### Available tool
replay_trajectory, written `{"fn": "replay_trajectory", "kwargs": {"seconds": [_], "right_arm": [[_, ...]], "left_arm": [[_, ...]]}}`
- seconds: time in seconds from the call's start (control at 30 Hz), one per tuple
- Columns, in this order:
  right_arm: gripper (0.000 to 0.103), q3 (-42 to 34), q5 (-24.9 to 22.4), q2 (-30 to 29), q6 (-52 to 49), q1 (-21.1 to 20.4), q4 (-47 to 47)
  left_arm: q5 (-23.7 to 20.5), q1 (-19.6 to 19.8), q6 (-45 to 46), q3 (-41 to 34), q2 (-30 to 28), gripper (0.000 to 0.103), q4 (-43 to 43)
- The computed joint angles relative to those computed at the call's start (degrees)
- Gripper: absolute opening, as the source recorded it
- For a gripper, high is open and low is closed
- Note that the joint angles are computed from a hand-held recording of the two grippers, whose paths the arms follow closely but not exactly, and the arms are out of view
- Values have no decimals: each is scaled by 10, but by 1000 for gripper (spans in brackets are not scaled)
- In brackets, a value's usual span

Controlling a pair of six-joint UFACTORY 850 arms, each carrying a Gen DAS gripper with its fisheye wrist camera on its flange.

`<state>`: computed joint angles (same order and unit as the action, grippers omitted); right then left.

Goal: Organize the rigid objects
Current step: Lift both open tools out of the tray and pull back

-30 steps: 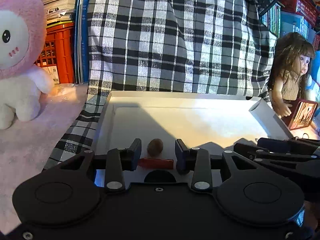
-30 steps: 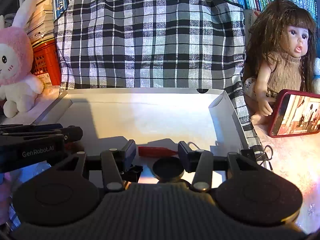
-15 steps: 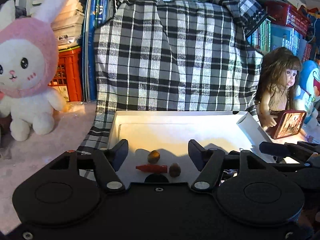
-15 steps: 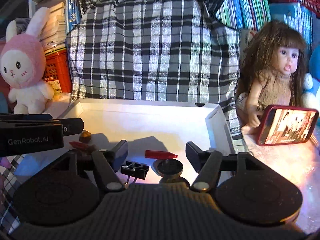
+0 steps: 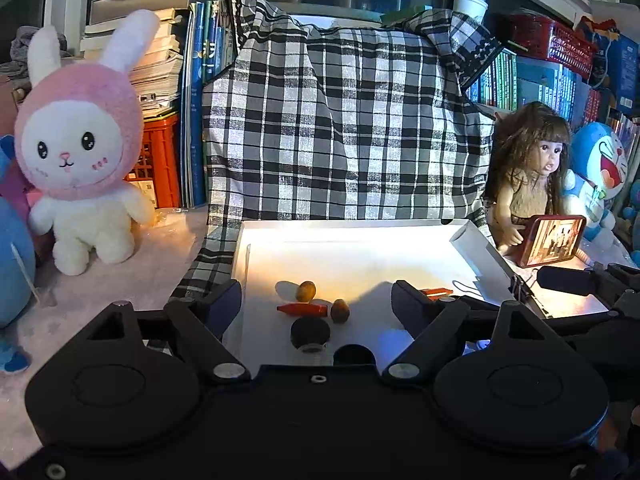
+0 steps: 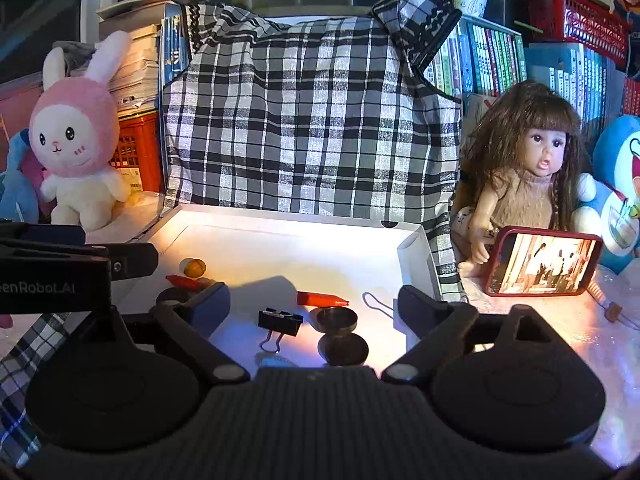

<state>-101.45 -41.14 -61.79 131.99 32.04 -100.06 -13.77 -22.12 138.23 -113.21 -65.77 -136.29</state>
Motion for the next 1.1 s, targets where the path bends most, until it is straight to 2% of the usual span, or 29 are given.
{"fn": "replay_trajectory", "kwargs": {"seconds": [0.5, 0.6, 0.8, 0.93, 1.1], "right_arm": [[103, 70, -35, 39, 34, 27, -13], [103, 86, -42, 45, 52, 32, -14], [103, 118, -48, 51, 85, 41, -15], [103, 132, -40, 50, 101, 46, -13], [103, 143, -30, 46, 126, 50, -6]], "left_arm": [[-79, 8, 156, 162, 92, 85, -147], [-91, 10, 157, 185, 100, 87, -151], [-92, 8, 203, 213, 102, 89, -189], [-89, 8, 206, 224, 96, 89, -192], [-83, 3, 258, 229, 87, 89, -242]]}}
